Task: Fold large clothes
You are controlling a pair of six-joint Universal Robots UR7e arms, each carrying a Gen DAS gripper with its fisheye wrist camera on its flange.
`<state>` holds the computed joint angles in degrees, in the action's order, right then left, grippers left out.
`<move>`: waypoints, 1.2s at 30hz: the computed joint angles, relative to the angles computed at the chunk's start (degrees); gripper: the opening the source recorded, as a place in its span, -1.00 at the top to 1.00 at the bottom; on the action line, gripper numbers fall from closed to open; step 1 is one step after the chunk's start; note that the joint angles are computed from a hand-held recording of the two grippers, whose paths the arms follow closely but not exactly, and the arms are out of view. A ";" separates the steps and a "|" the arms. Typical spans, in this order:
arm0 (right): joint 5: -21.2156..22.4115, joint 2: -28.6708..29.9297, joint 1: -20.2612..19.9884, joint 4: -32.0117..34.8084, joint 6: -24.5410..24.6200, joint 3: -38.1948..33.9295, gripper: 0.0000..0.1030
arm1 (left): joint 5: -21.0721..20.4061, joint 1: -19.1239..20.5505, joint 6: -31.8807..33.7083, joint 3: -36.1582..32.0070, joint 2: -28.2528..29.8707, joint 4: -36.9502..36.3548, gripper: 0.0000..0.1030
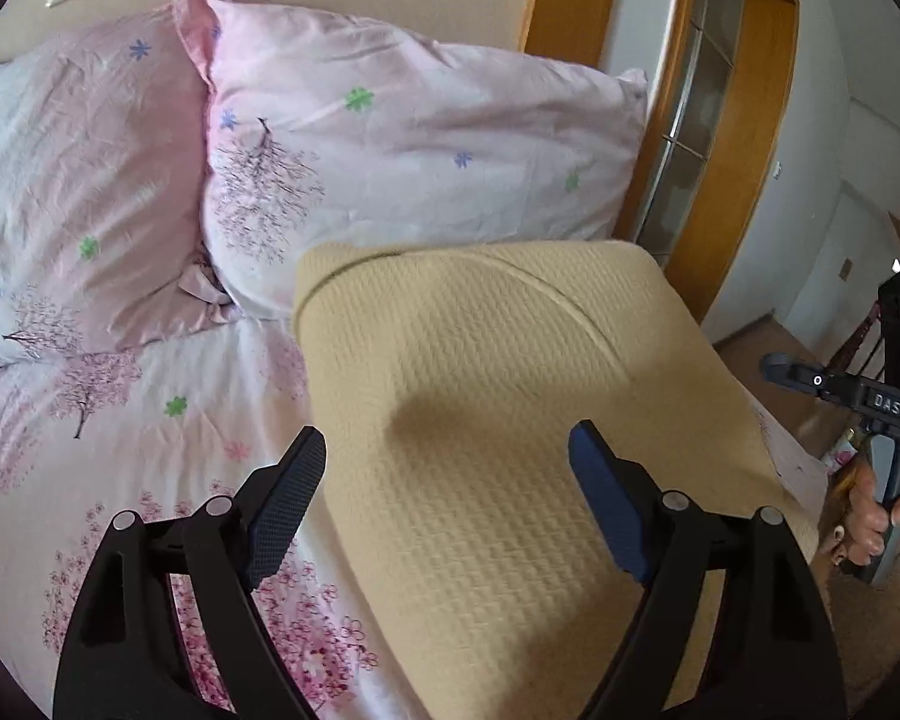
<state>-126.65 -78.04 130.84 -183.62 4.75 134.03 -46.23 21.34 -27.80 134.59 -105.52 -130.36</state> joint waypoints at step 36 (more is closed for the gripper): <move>0.76 1.82 2.32 -4.44 6.74 12.06 0.20 | 4.14 -16.14 -14.13 4.76 -7.88 23.59 -0.65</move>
<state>-125.89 -76.22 133.17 -188.06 11.49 146.09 -42.09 5.20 -41.94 139.35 -113.40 -106.76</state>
